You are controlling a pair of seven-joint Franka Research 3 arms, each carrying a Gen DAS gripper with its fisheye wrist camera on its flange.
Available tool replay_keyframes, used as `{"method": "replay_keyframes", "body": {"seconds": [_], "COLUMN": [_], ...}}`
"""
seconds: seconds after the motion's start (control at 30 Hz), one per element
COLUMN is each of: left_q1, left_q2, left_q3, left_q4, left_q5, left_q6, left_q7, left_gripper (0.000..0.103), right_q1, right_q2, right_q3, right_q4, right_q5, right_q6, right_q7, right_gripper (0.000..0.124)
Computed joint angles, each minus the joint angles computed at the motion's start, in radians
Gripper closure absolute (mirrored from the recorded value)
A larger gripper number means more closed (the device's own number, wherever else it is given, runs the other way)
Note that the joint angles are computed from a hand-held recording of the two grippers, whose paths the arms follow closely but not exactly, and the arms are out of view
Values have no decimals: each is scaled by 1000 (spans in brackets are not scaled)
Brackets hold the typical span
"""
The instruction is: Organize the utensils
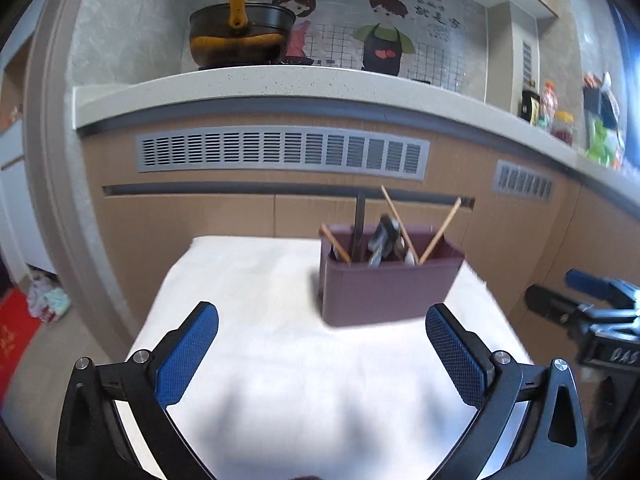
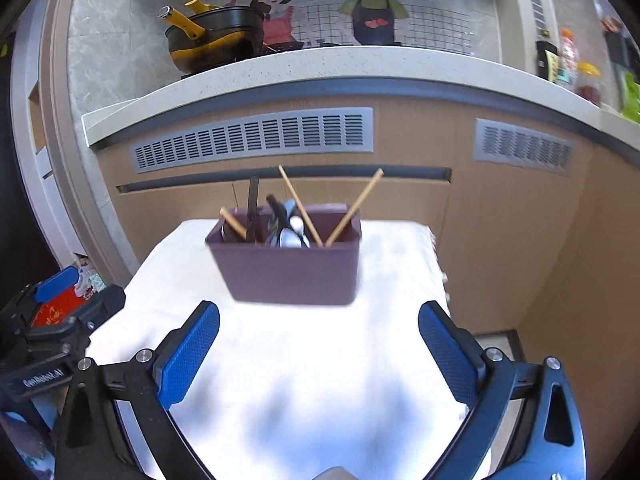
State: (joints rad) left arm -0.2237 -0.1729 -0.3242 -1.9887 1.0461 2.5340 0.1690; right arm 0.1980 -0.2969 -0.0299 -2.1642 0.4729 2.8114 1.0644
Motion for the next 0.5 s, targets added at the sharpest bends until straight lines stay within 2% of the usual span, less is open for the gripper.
{"method": "replay_keyframes", "body": {"seconds": [0.2,0.27,0.5], "left_q1": [-31,-40,-53], "left_q2": [-73,-82,-123], "left_q3": [-49,-65,-73], "left_q4": [-90,-101,-135], "left_q5": [-14,-10,-40], "left_q6": [-98,-126,-104], "left_q7": [-26,-26,-32], "left_gripper": [0,0,0], "right_q1": [-73,-85,-87], "right_q2": [-148,-176,-228], "right_q3": [80,90,78], "right_q4": [-214,-254,-318], "right_q5": [-97,-126,-184], "right_q6": [142,165,151], "right_q7": [130,165,221], "right_gripper": [23,23,22]}}
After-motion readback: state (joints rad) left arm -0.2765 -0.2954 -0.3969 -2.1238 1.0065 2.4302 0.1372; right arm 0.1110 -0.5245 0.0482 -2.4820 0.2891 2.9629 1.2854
